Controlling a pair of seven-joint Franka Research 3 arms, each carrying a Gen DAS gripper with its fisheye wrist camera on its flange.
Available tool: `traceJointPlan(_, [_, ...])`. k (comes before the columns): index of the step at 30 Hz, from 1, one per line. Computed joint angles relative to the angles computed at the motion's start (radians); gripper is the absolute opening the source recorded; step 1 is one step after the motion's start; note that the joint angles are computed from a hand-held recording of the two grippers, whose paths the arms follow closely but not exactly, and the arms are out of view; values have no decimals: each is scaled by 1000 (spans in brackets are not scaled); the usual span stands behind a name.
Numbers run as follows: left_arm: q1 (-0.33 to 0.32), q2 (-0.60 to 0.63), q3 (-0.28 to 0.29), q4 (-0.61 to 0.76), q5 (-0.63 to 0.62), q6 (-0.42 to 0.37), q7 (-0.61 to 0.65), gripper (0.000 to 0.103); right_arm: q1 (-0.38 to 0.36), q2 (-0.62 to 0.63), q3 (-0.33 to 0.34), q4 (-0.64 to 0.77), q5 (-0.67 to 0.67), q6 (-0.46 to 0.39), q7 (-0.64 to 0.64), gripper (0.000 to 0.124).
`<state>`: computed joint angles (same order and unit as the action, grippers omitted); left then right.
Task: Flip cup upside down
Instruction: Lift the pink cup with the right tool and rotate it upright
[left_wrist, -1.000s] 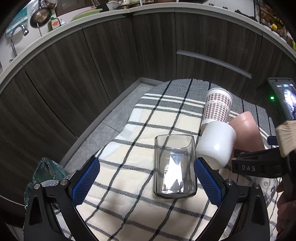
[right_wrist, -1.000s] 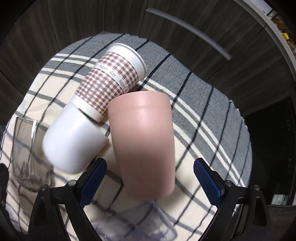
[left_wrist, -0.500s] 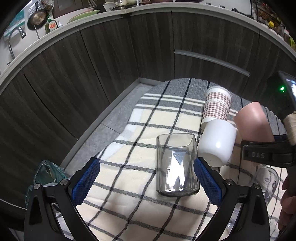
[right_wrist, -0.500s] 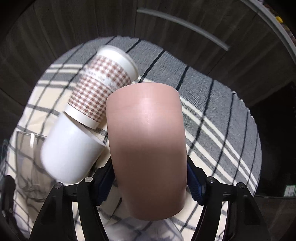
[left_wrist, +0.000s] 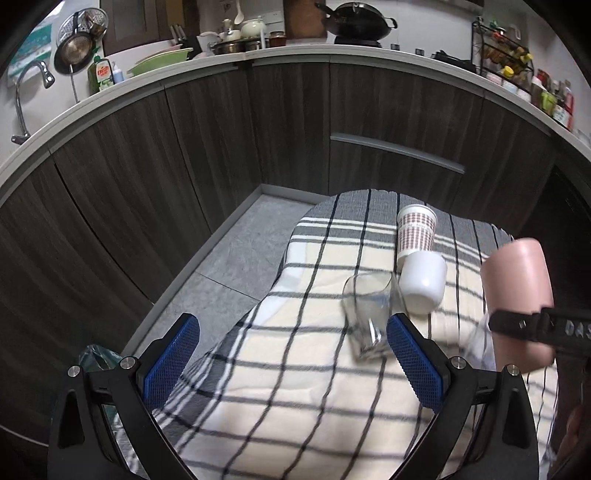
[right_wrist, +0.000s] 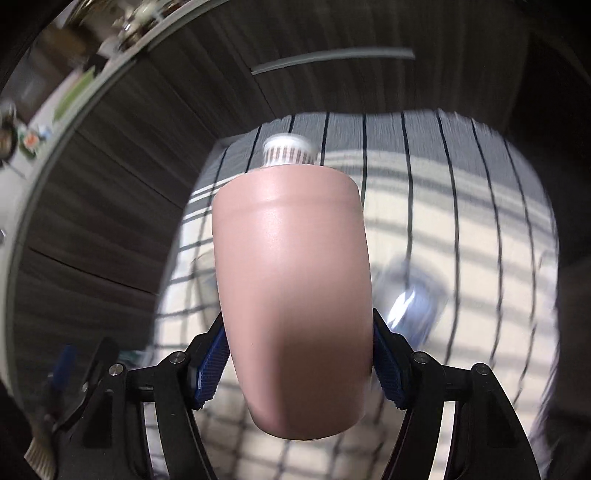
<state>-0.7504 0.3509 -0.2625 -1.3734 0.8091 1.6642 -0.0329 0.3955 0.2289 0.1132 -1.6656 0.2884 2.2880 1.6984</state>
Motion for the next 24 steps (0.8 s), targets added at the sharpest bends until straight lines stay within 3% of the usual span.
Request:
traceJointPlan(9, [10, -113, -54, -180, -16, 28, -34, 103, 12, -191, 26, -321, 163, 74, 62, 69])
traceJointPlan(15, [30, -157, -81, -265, -58, 27, -65, 103, 25, -172, 35, -394, 248, 63, 116, 69])
traceJointPlan(24, [44, -170, -102, -302, -72, 31, -82, 103, 52, -144, 43, -427, 186, 128, 190, 69])
